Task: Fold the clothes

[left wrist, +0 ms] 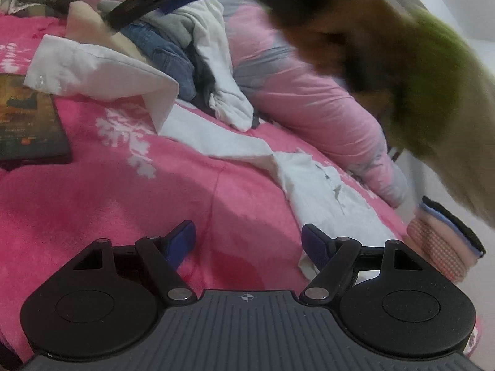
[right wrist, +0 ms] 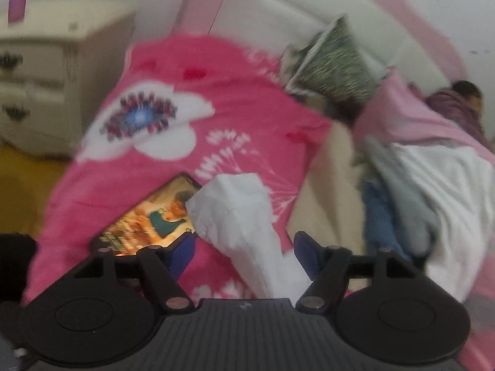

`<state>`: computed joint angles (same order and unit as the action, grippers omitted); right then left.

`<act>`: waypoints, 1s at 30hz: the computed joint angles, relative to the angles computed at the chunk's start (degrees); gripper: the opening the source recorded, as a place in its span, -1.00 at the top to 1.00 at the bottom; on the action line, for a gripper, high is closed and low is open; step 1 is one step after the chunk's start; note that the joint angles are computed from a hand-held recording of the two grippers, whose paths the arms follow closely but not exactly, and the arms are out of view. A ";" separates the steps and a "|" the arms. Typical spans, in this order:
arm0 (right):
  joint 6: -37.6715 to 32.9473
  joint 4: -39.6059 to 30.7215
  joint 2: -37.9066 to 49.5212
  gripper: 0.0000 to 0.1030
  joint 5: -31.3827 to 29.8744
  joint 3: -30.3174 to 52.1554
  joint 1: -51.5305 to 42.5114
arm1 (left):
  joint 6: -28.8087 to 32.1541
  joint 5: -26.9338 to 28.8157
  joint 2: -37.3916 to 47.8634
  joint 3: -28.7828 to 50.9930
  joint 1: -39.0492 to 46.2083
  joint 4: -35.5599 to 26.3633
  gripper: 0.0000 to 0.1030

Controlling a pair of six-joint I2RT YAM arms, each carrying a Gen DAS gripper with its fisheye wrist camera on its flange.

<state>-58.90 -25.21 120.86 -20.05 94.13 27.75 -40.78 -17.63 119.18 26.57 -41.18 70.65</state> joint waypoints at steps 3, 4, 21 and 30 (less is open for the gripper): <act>0.01 -6.33 8.48 -0.70 1.94 10.82 1.49 | 0.68 0.16 0.94 0.18 0.04 0.97 -0.48; 0.14 -8.39 10.88 -0.70 2.28 14.03 1.95 | 0.64 0.24 1.14 0.16 0.06 1.28 -0.49; 53.37 13.47 -8.46 1.00 -16.92 -4.09 -19.36 | -1.76 1.42 0.77 -0.45 0.57 3.43 -0.51; 82.52 42.68 -24.98 1.00 -27.77 -31.48 -50.54 | 1.08 5.37 -4.60 6.51 -0.35 -8.10 -0.51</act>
<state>23.62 17.47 95.89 -47.82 62.66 -22.79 -39.70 -12.27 114.59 33.08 -41.53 62.55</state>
